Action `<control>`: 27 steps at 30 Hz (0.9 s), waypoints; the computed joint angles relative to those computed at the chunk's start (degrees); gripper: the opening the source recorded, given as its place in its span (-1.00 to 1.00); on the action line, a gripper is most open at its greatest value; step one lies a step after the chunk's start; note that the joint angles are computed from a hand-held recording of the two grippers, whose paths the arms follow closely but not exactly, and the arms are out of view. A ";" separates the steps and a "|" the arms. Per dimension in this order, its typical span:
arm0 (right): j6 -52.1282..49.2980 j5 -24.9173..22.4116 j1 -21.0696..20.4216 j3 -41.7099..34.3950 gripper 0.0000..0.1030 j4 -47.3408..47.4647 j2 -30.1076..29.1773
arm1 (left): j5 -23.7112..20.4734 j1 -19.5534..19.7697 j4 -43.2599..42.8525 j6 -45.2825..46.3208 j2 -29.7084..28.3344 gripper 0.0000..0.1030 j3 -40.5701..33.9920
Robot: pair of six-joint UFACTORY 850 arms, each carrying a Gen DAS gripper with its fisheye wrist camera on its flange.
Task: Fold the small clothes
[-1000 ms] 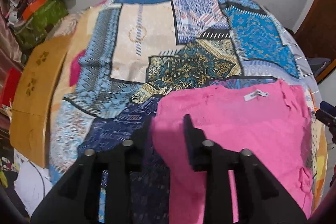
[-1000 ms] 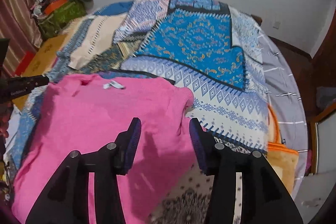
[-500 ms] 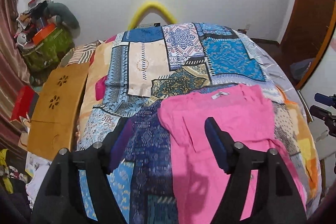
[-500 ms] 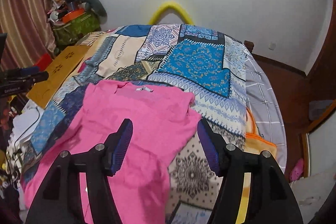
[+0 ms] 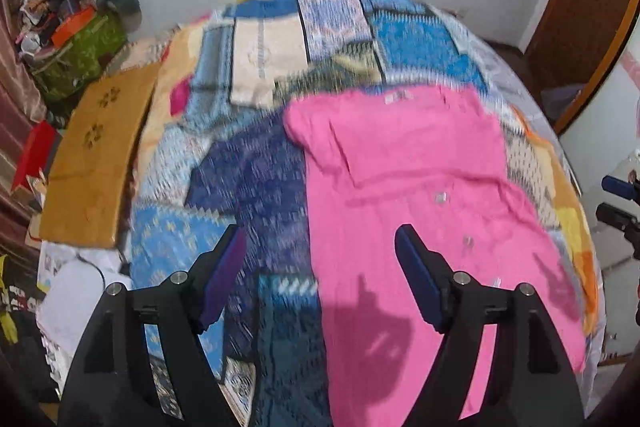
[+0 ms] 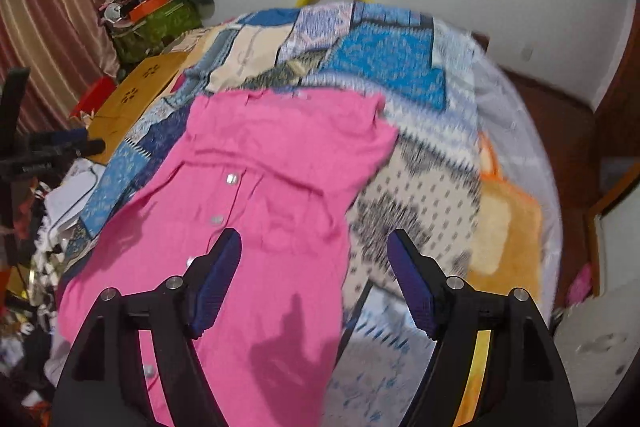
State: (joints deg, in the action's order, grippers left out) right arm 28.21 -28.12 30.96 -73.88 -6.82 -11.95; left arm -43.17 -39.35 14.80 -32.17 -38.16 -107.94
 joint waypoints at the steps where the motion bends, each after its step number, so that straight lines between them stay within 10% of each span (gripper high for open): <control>1: -0.95 0.33 -0.25 0.74 0.40 2.15 -0.06 | -0.07 -0.08 -0.78 0.47 0.05 0.48 0.80; 19: -18.95 3.96 -2.28 9.23 0.19 28.76 -1.92 | 2.51 -0.11 -9.01 3.57 0.22 0.48 10.76; 27: -19.65 5.76 -2.33 9.87 -0.62 27.94 -1.55 | 4.67 0.00 -13.69 8.03 1.32 0.00 12.33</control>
State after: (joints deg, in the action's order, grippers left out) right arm 8.56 -22.36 28.63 -64.00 21.12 -13.49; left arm -38.50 -39.35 1.11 -24.14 -36.85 -95.61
